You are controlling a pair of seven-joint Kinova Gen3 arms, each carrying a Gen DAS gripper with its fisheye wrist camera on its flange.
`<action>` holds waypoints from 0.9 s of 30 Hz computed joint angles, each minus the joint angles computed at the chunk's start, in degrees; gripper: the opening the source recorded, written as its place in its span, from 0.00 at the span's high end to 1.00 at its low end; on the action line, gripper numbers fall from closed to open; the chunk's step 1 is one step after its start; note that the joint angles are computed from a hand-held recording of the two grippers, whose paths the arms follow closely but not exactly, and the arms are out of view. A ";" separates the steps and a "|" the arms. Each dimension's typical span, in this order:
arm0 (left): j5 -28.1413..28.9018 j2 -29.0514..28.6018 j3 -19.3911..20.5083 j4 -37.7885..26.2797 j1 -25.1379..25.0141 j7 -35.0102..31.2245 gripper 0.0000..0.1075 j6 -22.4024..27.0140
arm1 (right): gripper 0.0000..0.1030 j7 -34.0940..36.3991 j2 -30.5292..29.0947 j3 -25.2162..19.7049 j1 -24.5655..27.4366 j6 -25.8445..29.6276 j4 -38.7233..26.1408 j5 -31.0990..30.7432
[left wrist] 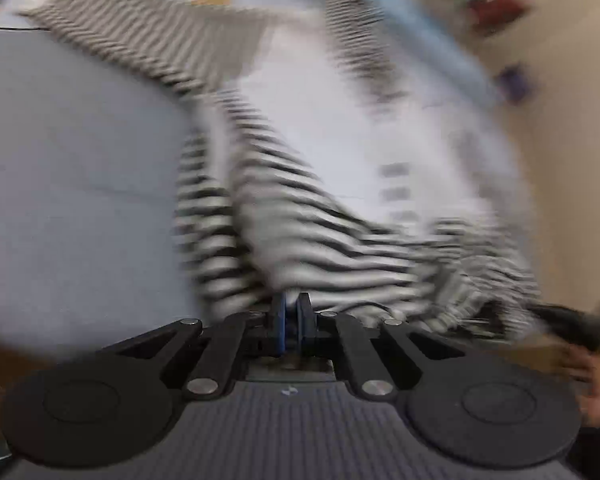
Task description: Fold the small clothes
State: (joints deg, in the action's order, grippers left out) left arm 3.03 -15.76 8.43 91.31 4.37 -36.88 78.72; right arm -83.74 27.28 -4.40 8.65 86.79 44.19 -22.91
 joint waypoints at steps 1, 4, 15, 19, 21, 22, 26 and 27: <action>-1.63 1.13 1.11 -0.40 -0.57 1.79 0.95 1.58 | 0.99 0.42 1.30 1.93 -2.65 1.40 -1.25 2.08; -1.36 0.71 1.38 -0.25 -3.07 1.68 0.93 0.71 | 0.96 3.39 0.54 6.27 -8.76 0.24 0.64 8.18; 4.40 9.76 0.34 -3.26 6.48 -17.37 0.36 1.33 | 0.68 24.87 -3.24 -1.81 -8.97 -0.12 7.74 8.09; -0.52 12.61 2.84 -4.24 8.97 -14.15 0.25 0.88 | 0.57 28.58 -3.15 -0.98 -13.93 1.49 8.37 13.38; -2.04 14.87 2.80 -4.99 10.09 -13.19 0.25 1.26 | 0.57 28.20 -3.07 -0.29 -15.88 1.58 8.38 15.21; -3.41 15.87 3.06 -5.36 11.03 -11.89 0.26 1.42 | 0.57 28.02 -2.72 -0.30 -16.22 0.58 9.46 15.52; -4.49 16.62 1.42 -5.78 11.95 -10.48 0.58 1.95 | 0.57 27.80 -3.93 -0.42 -17.40 -3.53 14.25 15.82; -4.45 16.01 1.14 -5.82 11.89 -10.51 0.68 1.64 | 0.57 27.69 -4.45 -0.26 -18.07 -4.51 15.27 16.30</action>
State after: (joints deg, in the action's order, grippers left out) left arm -1.42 0.25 9.57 85.49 16.26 -47.38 80.36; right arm -56.05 22.84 -4.67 -9.42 82.29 59.46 -6.62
